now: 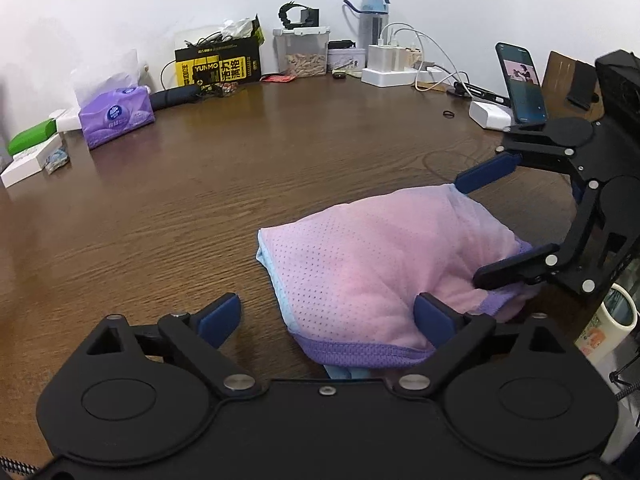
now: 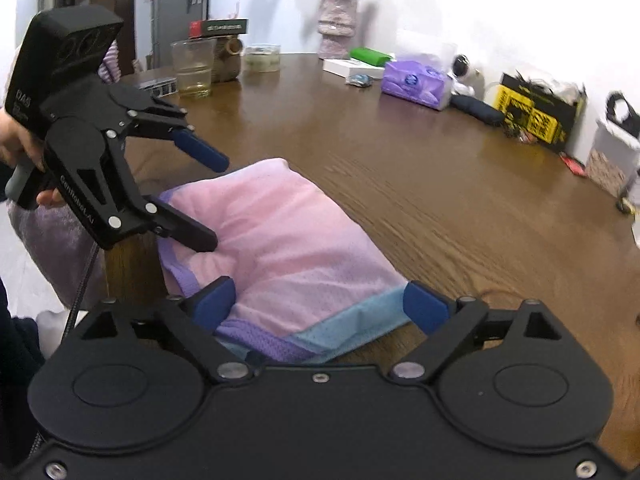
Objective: Fold clothes
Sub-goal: 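Grasp the folded pink bundle from both sides with both grippers, then carry the bundle beside the purple tissue box and open both grippers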
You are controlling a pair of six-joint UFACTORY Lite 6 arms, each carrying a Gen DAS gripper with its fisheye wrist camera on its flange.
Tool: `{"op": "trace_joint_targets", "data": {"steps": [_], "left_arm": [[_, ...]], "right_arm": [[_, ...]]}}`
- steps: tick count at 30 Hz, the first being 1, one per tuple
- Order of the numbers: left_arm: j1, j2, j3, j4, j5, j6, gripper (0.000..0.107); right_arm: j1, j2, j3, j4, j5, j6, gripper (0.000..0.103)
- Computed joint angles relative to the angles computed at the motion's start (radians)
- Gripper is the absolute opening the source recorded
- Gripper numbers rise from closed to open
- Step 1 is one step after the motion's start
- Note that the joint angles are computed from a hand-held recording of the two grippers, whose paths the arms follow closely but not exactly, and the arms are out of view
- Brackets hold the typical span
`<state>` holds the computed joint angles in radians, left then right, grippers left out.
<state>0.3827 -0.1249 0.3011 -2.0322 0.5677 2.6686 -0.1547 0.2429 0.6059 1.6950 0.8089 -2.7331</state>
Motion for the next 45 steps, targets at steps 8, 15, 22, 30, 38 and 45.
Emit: {"op": "trace_joint_targets", "data": {"steps": [8,15,22,30,38,45], "left_arm": [[-0.003,0.006,0.012,0.059,-0.034,-0.117,0.099],[0.013,0.011,0.016,0.143,-0.009,-0.148,0.097],[0.055,0.019,0.028,0.335,0.102,-0.268,0.042],[0.041,0.042,0.038,0.294,0.141,-0.285,0.018],[0.023,-0.003,0.184,0.409,0.112,-0.378,0.016],[0.094,0.200,0.701,0.706,0.057,-0.698,0.016]], "right_arm": [[-0.006,0.057,0.049,-0.016,0.002,0.060,0.096],[-0.060,0.097,0.065,-0.077,0.071,0.040,0.081],[-0.116,0.094,0.024,-0.121,0.146,-0.014,0.049],[-0.142,0.052,-0.085,-0.027,0.202,-0.117,0.022],[-0.020,-0.062,-0.085,0.136,0.224,-0.064,0.019],[0.354,0.014,0.285,0.391,0.015,-0.004,0.019]]}}
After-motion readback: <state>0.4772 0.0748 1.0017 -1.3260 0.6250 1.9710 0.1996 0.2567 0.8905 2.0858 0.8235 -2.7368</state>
